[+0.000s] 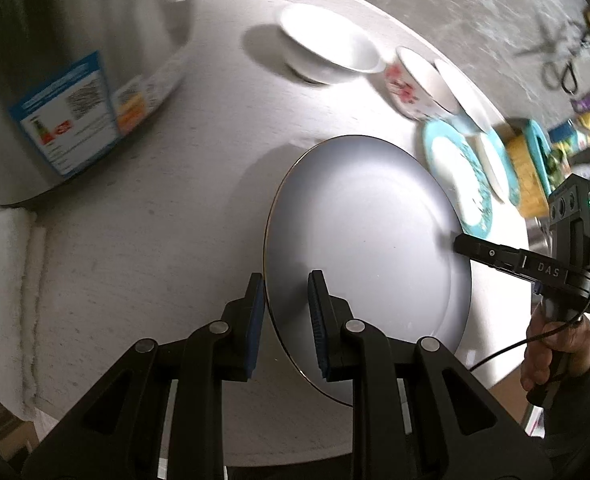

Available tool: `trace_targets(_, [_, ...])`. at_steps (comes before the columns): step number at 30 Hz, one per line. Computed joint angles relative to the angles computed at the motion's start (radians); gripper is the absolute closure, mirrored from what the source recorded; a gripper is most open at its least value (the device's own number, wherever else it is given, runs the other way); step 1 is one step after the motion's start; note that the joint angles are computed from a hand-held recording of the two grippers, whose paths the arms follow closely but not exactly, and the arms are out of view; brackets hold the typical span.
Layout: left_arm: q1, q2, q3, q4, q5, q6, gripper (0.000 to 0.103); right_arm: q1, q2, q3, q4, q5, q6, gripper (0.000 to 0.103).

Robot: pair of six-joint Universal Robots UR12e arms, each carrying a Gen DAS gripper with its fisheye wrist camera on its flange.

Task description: Organize plates and bowls

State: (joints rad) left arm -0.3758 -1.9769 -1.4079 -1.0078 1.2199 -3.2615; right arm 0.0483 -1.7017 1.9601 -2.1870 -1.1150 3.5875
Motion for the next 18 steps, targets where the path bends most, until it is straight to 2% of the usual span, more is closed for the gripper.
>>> trace_targets(6, [-0.040, 0.010, 0.003, -0.039, -0.026, 0.051, 0.084, -0.040, -0.098, 0.061, 0.028, -0.017, 0.030, 0.083])
trace_targets(10, [-0.075, 0.015, 0.000, -0.055, -0.030, 0.059, 0.084, -0.085, -0.158, 0.098, 0.064, -0.020, 0.025, 0.083])
trace_targets(13, [-0.110, 0.020, -0.004, -0.064, -0.030, 0.049, 0.084, -0.131, -0.209, 0.125, 0.104, -0.015, -0.007, 0.083])
trace_targets(18, [-0.171, 0.022, -0.015, -0.058, -0.023, 0.004, 0.084, -0.239, -0.295, 0.170, 0.194, 0.017, -0.103, 0.083])
